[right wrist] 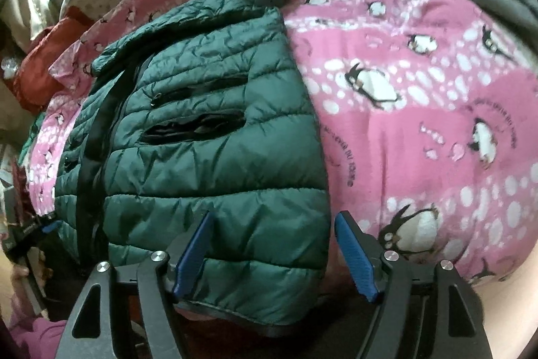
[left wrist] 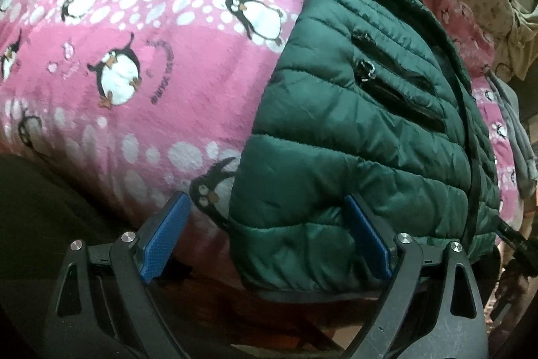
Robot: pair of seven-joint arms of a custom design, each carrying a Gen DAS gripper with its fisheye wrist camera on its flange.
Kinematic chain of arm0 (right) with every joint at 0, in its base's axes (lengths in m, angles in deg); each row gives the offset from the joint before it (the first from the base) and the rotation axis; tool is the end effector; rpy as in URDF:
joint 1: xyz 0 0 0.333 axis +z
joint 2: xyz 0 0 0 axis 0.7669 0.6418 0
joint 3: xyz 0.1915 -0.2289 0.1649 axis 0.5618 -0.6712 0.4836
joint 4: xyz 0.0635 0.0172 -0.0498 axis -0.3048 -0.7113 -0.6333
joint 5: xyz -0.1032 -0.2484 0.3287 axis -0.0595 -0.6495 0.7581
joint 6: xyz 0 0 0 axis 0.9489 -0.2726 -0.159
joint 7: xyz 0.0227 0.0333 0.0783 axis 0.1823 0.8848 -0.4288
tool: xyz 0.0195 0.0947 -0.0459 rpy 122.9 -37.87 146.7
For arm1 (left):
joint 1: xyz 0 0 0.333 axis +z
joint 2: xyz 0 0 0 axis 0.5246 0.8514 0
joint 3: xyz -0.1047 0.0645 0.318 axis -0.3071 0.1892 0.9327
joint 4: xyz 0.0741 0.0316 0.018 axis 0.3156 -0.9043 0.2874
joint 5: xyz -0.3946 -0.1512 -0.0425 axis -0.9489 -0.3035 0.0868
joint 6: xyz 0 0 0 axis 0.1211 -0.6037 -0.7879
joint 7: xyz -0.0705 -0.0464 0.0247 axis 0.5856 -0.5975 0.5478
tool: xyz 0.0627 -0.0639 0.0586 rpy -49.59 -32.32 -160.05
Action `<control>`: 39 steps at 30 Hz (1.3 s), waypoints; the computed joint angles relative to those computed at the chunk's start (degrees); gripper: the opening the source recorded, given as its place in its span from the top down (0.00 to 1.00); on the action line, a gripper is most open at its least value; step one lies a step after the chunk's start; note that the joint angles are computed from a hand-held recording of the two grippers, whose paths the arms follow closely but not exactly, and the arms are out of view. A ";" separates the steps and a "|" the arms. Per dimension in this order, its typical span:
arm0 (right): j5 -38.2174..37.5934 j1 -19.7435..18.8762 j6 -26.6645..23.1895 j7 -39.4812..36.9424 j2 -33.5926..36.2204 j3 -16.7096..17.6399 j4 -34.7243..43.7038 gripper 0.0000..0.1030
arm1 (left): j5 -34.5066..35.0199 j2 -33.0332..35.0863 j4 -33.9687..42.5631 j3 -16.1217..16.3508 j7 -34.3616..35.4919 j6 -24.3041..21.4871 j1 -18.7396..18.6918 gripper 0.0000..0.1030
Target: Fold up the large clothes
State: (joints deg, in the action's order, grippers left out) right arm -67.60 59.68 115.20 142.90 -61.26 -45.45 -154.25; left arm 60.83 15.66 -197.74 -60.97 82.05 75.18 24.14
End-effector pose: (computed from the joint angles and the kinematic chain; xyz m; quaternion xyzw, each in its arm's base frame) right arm 0.6099 0.1140 0.5187 -0.6893 0.6748 -0.0298 0.2620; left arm 0.5544 -0.1550 0.4797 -0.7885 0.5726 -0.2201 0.0448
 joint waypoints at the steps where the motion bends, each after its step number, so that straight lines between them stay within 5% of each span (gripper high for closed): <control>1: 1.89 -0.01 -0.46 -1.37 0.12 -0.04 0.09 0.30 | -1.12 0.04 -0.15 0.16 0.60 0.03 -0.09 0.10; 10: 2.72 -0.01 -2.42 -3.26 1.47 -0.02 1.44 0.30 | -2.59 -1.50 -2.30 0.42 0.11 2.84 0.15 0.10; 17: 3.61 -0.16 -4.22 -4.01 2.07 0.01 2.12 0.30 | -8.50 -0.96 -2.12 0.86 6.17 2.19 -1.14 0.10; 36: 7.37 -0.47 -4.40 -5.94 2.74 0.09 2.04 0.30 | -5.12 -0.98 -2.28 0.03 3.59 3.23 -1.28 0.10; 39: 8.96 -0.27 -2.21 -8.51 1.85 0.32 0.47 0.42 | -4.03 -0.61 -1.94 -0.30 2.71 3.31 -1.43 0.12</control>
